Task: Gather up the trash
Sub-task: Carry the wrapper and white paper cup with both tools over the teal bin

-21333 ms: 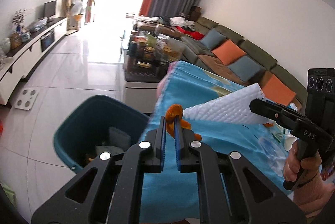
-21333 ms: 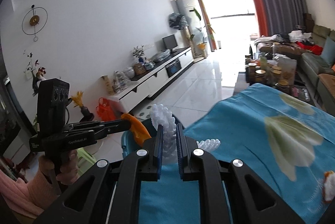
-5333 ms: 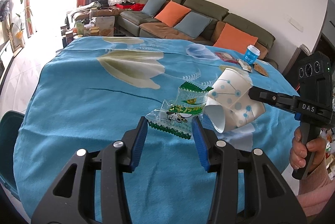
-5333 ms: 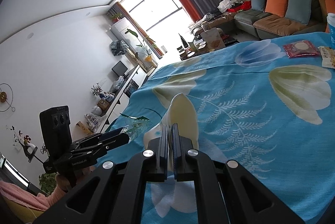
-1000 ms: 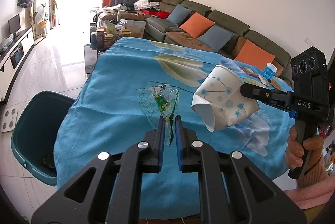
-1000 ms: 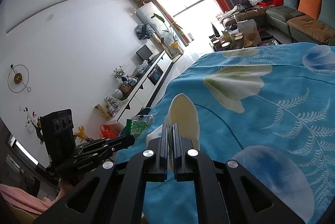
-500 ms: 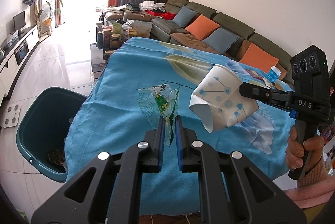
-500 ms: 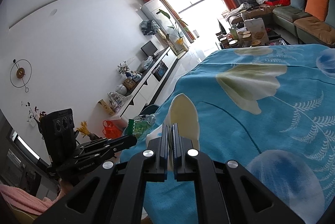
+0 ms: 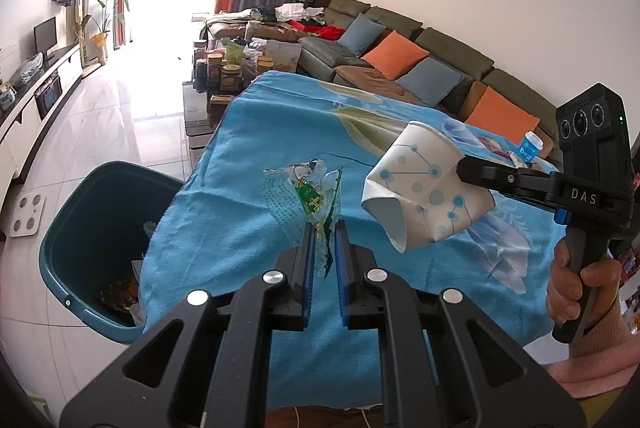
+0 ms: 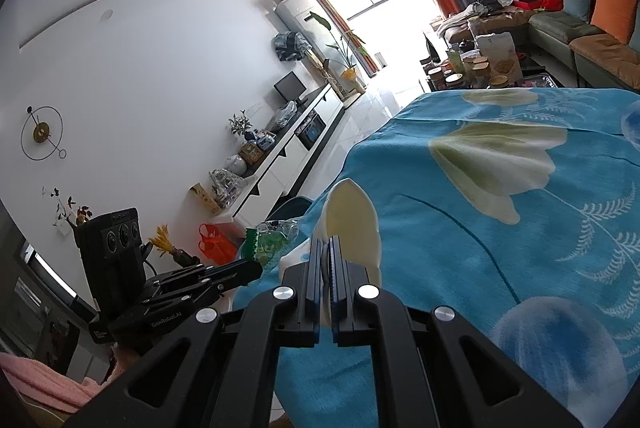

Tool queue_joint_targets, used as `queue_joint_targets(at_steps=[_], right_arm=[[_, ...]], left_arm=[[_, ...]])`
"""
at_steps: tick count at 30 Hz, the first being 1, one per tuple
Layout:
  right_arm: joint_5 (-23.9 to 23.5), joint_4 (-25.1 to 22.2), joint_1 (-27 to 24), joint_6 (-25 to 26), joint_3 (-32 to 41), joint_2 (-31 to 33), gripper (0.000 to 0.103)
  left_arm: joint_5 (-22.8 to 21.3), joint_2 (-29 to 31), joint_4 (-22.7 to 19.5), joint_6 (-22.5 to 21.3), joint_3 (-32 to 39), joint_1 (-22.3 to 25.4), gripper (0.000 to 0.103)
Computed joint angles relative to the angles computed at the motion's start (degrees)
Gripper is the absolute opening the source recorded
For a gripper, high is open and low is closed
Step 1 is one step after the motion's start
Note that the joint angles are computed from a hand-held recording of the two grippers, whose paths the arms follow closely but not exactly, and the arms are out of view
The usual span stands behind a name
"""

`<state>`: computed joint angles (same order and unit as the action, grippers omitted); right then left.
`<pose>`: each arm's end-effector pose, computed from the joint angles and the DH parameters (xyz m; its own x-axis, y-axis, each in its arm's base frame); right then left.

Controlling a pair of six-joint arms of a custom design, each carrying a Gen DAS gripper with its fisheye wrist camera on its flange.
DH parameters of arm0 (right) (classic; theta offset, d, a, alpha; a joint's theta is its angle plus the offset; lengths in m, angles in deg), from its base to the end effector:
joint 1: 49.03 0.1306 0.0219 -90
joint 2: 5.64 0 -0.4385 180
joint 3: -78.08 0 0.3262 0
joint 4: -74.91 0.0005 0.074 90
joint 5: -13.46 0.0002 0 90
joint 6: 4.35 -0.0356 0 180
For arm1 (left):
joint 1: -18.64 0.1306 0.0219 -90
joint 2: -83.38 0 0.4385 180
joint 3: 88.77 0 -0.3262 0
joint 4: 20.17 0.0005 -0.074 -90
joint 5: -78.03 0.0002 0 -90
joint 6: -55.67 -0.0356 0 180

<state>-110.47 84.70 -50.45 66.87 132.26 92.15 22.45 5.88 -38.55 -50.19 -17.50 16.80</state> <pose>0.4038 0.0094 0.2823 -0.6694 0.2838 -0.6865 -0.2403 0.7917 0.5616 0.4617 -0.0355 0.3107 -0.6250 0.2456 -0.7410 0.5857 0.7751 -0.2371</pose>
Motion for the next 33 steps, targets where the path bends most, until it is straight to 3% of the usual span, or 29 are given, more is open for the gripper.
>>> queue_joint_targets(at_steps=[33], right_arm=[[-0.42,-4.47,4.17,1.05,6.21,3.14,0.003]], left_arm=[[-1.12,1.40,0.98,2.12,1.04,2.99,0.010]])
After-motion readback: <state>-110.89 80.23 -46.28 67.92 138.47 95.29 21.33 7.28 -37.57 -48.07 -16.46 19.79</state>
